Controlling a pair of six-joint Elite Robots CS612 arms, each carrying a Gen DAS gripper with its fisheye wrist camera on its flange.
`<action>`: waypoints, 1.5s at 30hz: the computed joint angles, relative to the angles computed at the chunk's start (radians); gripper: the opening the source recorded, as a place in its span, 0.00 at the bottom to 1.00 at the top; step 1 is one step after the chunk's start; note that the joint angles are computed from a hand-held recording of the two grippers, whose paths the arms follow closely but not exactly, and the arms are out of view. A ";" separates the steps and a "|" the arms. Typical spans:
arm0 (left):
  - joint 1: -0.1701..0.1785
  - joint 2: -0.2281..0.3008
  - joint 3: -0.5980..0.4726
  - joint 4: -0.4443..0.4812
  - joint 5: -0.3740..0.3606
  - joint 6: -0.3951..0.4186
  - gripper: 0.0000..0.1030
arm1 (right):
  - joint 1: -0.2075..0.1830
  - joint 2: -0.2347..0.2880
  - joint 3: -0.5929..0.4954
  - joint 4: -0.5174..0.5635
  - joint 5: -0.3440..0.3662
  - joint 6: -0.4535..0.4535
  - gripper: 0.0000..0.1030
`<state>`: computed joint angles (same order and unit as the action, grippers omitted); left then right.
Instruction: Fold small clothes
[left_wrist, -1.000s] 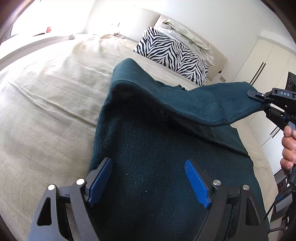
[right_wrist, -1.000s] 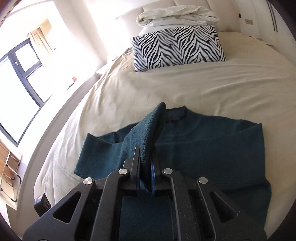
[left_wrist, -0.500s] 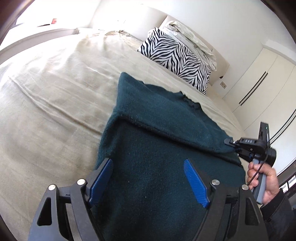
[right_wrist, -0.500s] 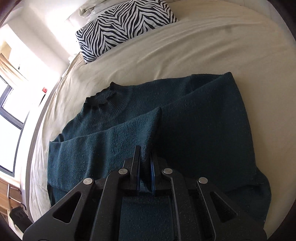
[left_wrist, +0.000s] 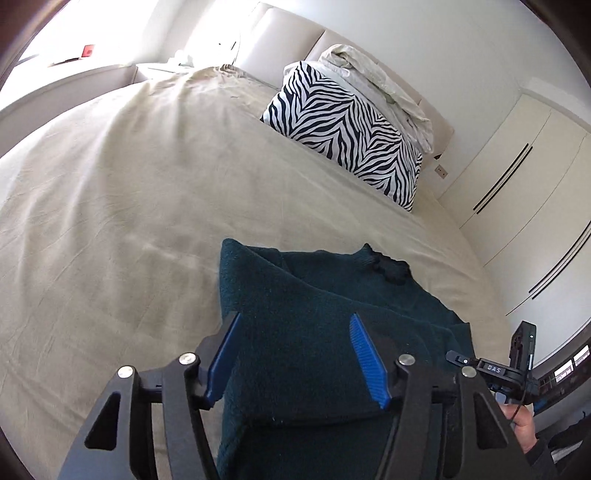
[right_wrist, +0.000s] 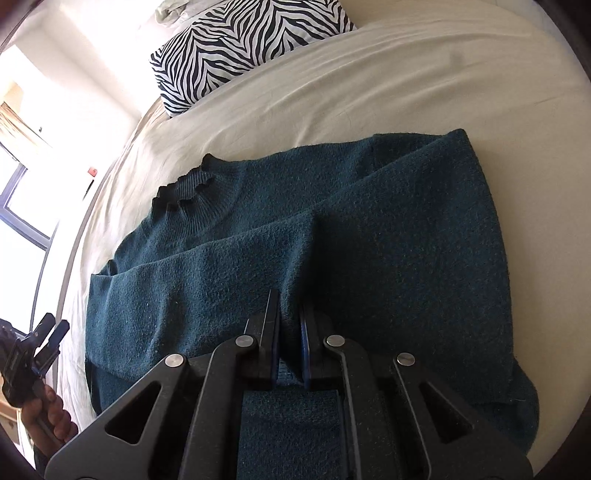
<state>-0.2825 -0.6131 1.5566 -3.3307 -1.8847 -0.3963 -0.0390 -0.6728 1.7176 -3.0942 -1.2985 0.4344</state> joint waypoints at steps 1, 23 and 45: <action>0.002 0.012 -0.020 0.020 -0.005 -0.002 0.57 | -0.002 0.004 0.004 -0.017 0.009 0.003 0.08; 0.022 0.098 -0.189 0.189 -0.121 0.017 0.52 | -0.022 0.044 0.042 -0.208 0.070 0.048 0.08; 0.073 -0.137 0.366 -0.090 -0.246 0.021 0.71 | -0.057 -0.094 0.310 -0.441 0.070 0.186 0.51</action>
<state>-0.2096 -0.7505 1.9227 -3.4204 -2.1306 -0.3749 -0.0962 -0.7670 2.0276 -3.5355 -1.2283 0.6200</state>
